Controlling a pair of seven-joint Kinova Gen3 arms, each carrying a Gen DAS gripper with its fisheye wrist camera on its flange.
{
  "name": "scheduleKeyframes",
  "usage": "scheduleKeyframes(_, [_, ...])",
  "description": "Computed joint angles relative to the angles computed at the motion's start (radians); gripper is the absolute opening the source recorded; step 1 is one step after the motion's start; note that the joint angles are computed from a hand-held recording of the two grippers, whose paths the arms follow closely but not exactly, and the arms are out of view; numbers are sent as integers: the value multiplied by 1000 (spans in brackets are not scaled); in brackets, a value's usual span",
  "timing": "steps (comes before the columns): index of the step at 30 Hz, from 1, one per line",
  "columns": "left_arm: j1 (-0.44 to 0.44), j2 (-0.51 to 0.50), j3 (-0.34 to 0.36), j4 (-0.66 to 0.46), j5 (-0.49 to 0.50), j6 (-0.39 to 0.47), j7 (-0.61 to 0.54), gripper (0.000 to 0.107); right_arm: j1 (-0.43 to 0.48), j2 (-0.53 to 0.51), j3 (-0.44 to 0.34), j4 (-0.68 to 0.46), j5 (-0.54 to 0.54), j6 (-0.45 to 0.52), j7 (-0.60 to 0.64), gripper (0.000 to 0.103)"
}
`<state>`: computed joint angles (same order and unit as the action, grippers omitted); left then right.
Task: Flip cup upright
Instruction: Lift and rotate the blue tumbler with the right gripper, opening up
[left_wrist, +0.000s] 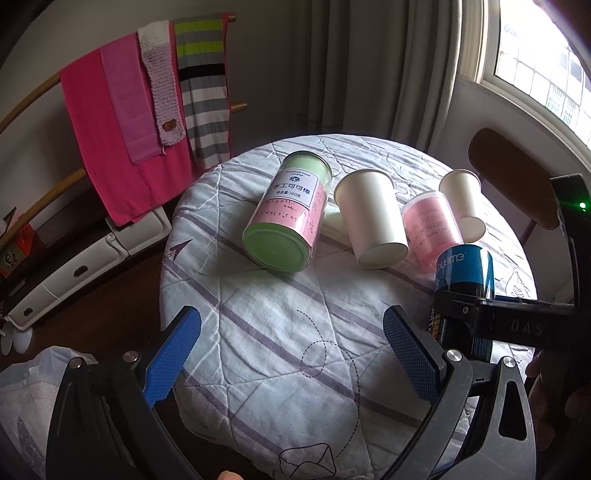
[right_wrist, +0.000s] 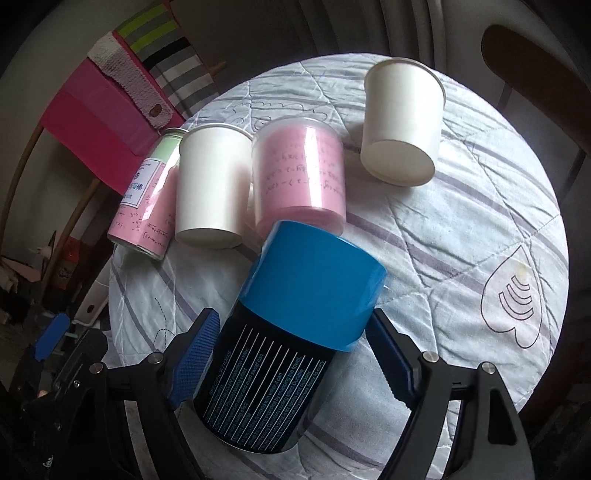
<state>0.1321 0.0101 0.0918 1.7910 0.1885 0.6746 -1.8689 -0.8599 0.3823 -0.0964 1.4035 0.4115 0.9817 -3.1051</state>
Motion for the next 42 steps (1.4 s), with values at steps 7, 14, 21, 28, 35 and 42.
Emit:
scheduleKeyframes(7, [1,-6,-1,6,-13,12,7,100,-173,62,34,-99,235,207,-42,80])
scheduleKeyframes(14, [1,-13,-2,12,-42,11,31,100,-280,124,60,-153,444,361,-49,76])
scheduleKeyframes(21, [-3,-15,-5,17,-62,10,52,100,-303,213,91,-251,490,483,53,74])
scheduleKeyframes(28, [-5,-7,-6,15,-69,23,58,100,-357,234,100,-249,534,495,96,73])
scheduleKeyframes(35, [-11,-22,-10,26,-44,17,34,100,-368,223,93,-226,548,471,124,73])
scheduleKeyframes(42, [-11,-16,-9,26,-39,20,29,100,-363,208,82,-188,555,441,116,73])
